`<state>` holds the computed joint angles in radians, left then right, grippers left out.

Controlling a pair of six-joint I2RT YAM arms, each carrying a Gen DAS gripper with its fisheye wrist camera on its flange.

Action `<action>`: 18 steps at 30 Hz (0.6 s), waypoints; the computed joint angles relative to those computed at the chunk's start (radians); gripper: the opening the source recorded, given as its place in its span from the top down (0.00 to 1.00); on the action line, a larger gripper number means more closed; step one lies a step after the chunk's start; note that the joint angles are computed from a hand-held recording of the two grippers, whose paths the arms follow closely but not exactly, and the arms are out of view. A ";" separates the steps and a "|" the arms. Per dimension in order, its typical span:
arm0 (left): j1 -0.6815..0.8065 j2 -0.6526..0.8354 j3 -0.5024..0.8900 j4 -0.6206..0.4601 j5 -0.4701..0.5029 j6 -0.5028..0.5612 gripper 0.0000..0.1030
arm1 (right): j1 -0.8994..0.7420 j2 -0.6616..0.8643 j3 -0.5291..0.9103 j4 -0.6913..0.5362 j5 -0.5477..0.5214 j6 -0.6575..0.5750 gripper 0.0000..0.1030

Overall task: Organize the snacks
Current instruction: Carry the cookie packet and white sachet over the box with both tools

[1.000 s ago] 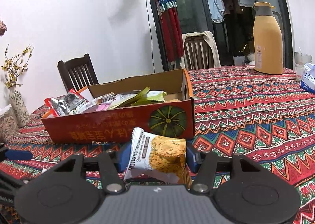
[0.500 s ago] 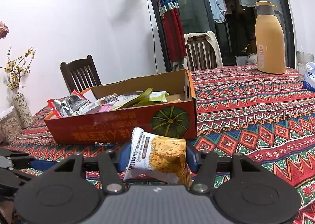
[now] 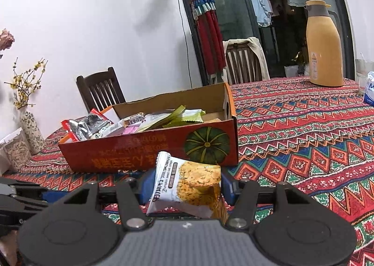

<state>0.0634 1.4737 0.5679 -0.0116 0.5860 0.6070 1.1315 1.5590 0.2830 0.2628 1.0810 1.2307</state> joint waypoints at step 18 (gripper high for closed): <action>0.015 -0.160 0.010 0.006 0.085 -0.154 0.58 | 0.082 -0.003 0.122 -0.261 0.118 0.052 0.46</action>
<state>0.0788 1.3135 0.5781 -0.0060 0.6715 0.4526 1.2136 1.5564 0.4054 0.0014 1.1991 1.2826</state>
